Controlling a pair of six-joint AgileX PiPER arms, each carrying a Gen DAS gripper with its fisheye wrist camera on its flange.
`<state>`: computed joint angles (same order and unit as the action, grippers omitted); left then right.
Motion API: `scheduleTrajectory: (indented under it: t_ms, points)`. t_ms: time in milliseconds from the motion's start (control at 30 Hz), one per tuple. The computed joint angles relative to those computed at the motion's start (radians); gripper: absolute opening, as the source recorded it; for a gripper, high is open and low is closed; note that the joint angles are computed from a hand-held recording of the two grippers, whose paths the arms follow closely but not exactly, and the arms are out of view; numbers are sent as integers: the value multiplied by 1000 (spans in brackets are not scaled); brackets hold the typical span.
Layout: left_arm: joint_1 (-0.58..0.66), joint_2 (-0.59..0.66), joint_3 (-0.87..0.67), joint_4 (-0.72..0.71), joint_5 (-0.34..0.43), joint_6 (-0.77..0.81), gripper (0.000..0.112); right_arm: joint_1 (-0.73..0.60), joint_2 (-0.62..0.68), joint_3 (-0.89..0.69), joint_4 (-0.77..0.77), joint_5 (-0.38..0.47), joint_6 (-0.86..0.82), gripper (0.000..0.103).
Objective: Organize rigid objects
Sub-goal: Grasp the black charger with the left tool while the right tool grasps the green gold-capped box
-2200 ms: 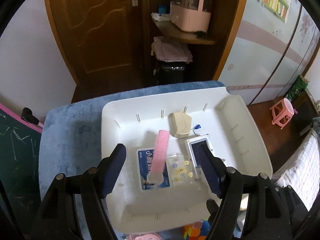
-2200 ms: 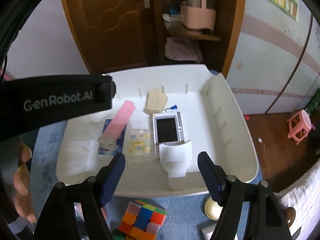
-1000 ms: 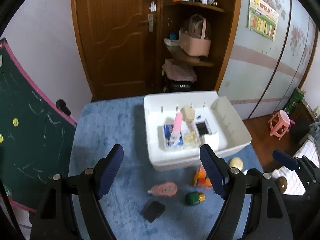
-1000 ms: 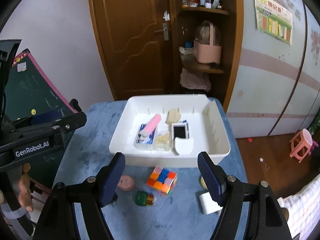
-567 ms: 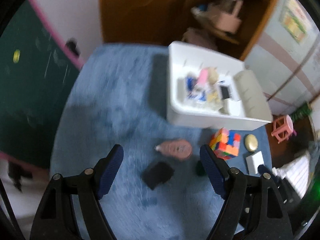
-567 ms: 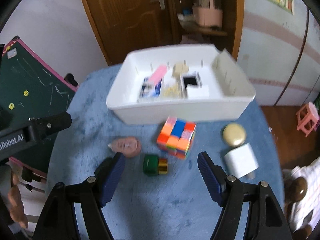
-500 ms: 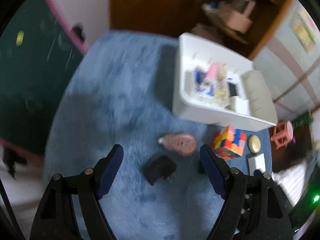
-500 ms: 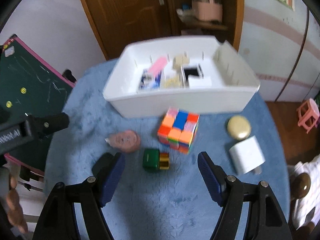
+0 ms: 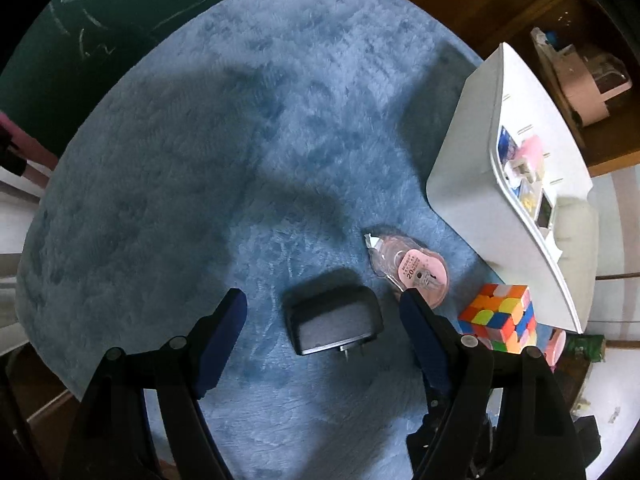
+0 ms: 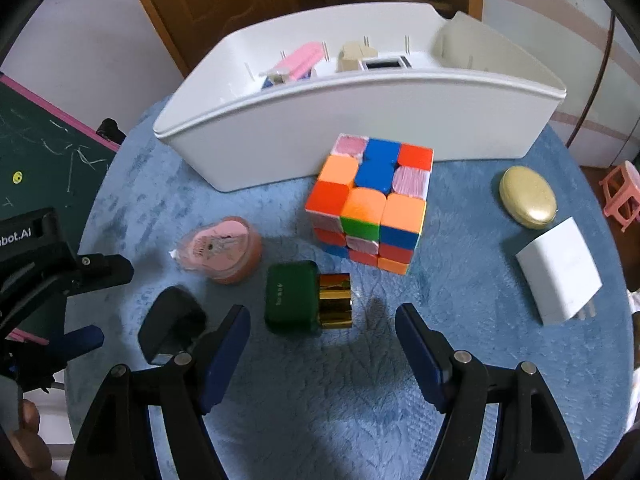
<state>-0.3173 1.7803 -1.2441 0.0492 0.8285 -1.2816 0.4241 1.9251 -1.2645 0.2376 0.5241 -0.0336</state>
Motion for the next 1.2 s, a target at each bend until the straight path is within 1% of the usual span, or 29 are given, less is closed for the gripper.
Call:
scheduleTrajectory:
  t_ms: [100, 133, 167, 233, 333, 400, 433, 533, 733, 767, 833, 867, 933, 1000, 1100, 1200]
  points:
    - [-10, 28, -24, -7, 10, -17, 81, -7, 20, -8, 31, -5, -51, 76]
    - [-9, 36, -27, -7, 11, -22, 81, -11, 25, -9, 48, -7, -75, 74]
    - [-11, 46, -32, -5, 12, -29, 81, -12, 29, -11, 57, -11, -92, 68]
    - [-12, 66, -56, -7, 34, -34, 81, -18, 48, -29, 83, 7, -135, 61]
    - [-11, 84, -59, -24, 40, -44, 81, -31, 50, -26, 129, 8, -198, 57]
    - [-11, 92, -53, -33, 37, -52, 81, -38, 47, -18, 167, 10, -255, 50]
    - [-9, 97, -52, -40, 39, -54, 81, -40, 43, -13, 189, 14, -286, 44]
    - [-4, 106, -41, -66, 34, -63, 81, -36, 34, -1, 180, 7, -298, 44]
    - [-11, 126, -35, -73, 41, -98, 80, -53, 46, -25, 207, 41, -331, 44]
    - [-12, 131, -37, -72, 44, -99, 76, -51, 48, -29, 200, 43, -326, 44]
    - [-13, 136, -36, -67, 45, -98, 74, -45, 49, -34, 179, 43, -313, 44]
    - [-21, 162, -71, -61, 52, -104, 67, -39, 52, -40, 166, 43, -300, 44]
    - [-27, 167, -85, -48, 71, -93, 66, -27, 71, -68, 131, 56, -267, 44]
    - [-23, 155, -63, -55, 56, -75, 66, -25, 73, -75, 135, 60, -274, 43]
    - [-27, 126, -38, -48, 37, -45, 66, -46, 64, -64, 211, 75, -357, 43]
    - [-39, 68, -7, -15, 46, -22, 66, -78, 12, -16, 319, 86, -486, 43]
